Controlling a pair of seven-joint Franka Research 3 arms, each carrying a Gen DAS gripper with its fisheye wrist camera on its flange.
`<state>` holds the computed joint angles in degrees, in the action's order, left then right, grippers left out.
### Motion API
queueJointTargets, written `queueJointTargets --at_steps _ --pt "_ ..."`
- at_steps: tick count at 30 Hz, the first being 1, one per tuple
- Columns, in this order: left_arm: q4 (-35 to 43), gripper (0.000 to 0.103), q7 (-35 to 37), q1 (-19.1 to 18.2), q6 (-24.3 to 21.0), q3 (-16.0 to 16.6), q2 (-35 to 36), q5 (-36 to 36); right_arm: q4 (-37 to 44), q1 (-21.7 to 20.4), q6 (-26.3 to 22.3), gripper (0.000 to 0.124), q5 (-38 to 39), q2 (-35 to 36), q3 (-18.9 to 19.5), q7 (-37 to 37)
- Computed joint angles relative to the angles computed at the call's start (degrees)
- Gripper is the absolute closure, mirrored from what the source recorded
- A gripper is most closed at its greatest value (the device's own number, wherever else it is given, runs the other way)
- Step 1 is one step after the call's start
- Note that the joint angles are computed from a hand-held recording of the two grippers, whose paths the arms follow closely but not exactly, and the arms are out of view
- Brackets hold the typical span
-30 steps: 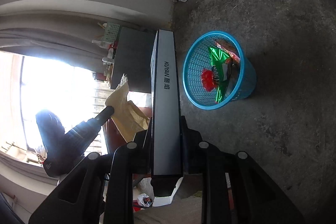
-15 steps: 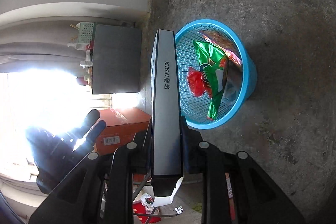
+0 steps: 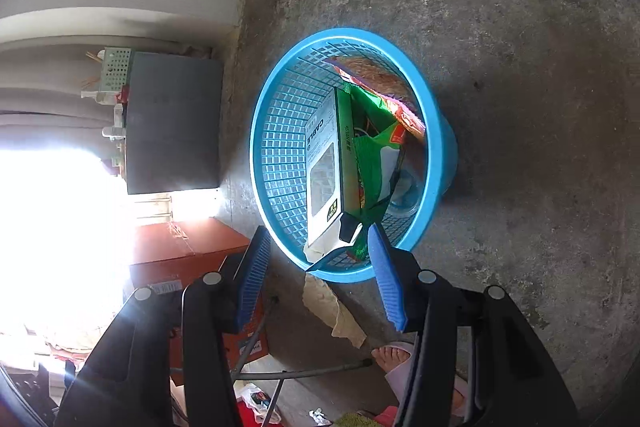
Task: Collect trash
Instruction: 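Open both tools over the blue wastebasket to drop the box and cloth, then lower the open right tool toward the beige paper on the floor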
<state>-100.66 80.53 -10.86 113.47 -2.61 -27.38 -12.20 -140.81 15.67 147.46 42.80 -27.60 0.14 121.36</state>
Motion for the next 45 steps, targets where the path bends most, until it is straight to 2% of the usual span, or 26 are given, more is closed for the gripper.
queueJointTargets --at_steps 2,5,8,11,13,15,17,19,20,21,22,23,24,27,29,30,33,39,43,45 --pt "-1.6 0.042 0.1 0.6 -1.6 1.2 -3.5 0.2 -2.9 -1.3 -0.4 0.074 -1.3 -4.6 1.6 0.2" --pt "-3.8 0.038 0.3 1.2 -3.7 3.0 -8.7 0.5 -7.7 1.8 -1.6 0.074 -5.2 -12.2 0.2 2.2" --pt "-6.3 0.035 0.7 1.8 -5.2 4.2 -14.2 2.1 -12.6 3.5 -4.4 0.074 -4.9 -19.1 1.2 2.4" --pt "-7.4 0.034 0.3 2.8 -8.0 4.9 -18.0 4.5 -17.3 7.9 -6.0 0.074 -2.8 -23.3 1.7 2.8" --pt "-7.5 0.034 -0.1 3.0 -9.8 6.1 -19.8 5.2 -18.6 11.5 -6.9 0.074 -0.6 -22.3 2.5 1.4" --pt "-7.5 0.034 -0.5 3.4 -10.9 7.2 -21.0 5.7 -17.0 13.7 -9.4 0.074 2.4 -17.3 4.1 -2.6" --pt "-7.3 0.034 -0.9 3.9 -11.4 8.0 -22.0 6.4 -13.5 17.5 -9.5 0.074 5.3 -9.3 3.9 -8.7" --pt "-7.0 0.034 -1.0 4.4 -11.6 8.8 -23.0 7.1 -7.3 20.7 -10.7 0.074 2.2 0.7 3.2 -11.4" --pt "-6.7 0.034 -1.0 4.5 -11.9 9.3 -23.3 7.3 -3.7 20.5 -11.3 0.074 1.6 5.7 4.4 -13.7" --pt "-6.3 0.034 -0.9 4.7 -12.1 9.7 -23.5 7.7 -0.1 18.6 -11.2 0.074 0.1 10.7 7.5 -15.2" --pt "-6.0 0.034 -0.8 5.1 -12.3 10.0 -23.8 8.3 3.9 15.1 -11.8 0.074 -3.5 15.7 11.8 -15.6" --pt "-5.3 0.033 -0.5 5.4 -12.6 10.5 -23.8 8.9 8.1 13.7 -11.9 0.074 -9.0 20.7 14.4 -14.7" --pt "-4.6 0.033 -0.3 5.8 -12.9 10.8 -23.8 9.7 12.4 14.1 -12.4 0.074 -15.1 25.7 14.9 -13.4" --pt "-2.7 0.032 -0.1 7.3 -14.1 12.0 -23.6 11.6 26.6 19.9 -16.5 0.074 -32.7 39.5 12.1 -8.1" --pt "-1.2 0.032 -0.3 8.3 -15.1 12.9 -23.0 12.6 34.7 23.7 -17.7 0.069 -39.1 46.4 10.0 -7.3" --pt "-0.5 0.032 -0.5 8.9 -15.7 13.4 -22.7 13.0 38.8 24.2 -18.4 0.063 -42.3 49.7 10.3 -6.7" --pt "1.3 0.032 -1.4 10.5 -17.2 14.8 -21.6 13.8 50.0 27.1 -19.7 0.055 -48.1 58.3 9.5 -6.7" --pt "2.4 0.031 -2.9 12.8 -17.4 16.9 -20.6 14.4 68.4 33.2 -25.8 0.052 -51.5 71.7 5.8 -10.7" --pt "1.3 0.031 -2.9 13.8 -17.0 17.5 -20.4 14.6 73.3 35.2 -27.4 0.051 -49.6 75.7 2.8 -11.0" --pt "0.6 0.031 -2.9 14.1 -16.8 17.8 -20.5 14.3 72.1 35.3 -25.7 0.040 -49.5 75.4 2.2 -10.4"
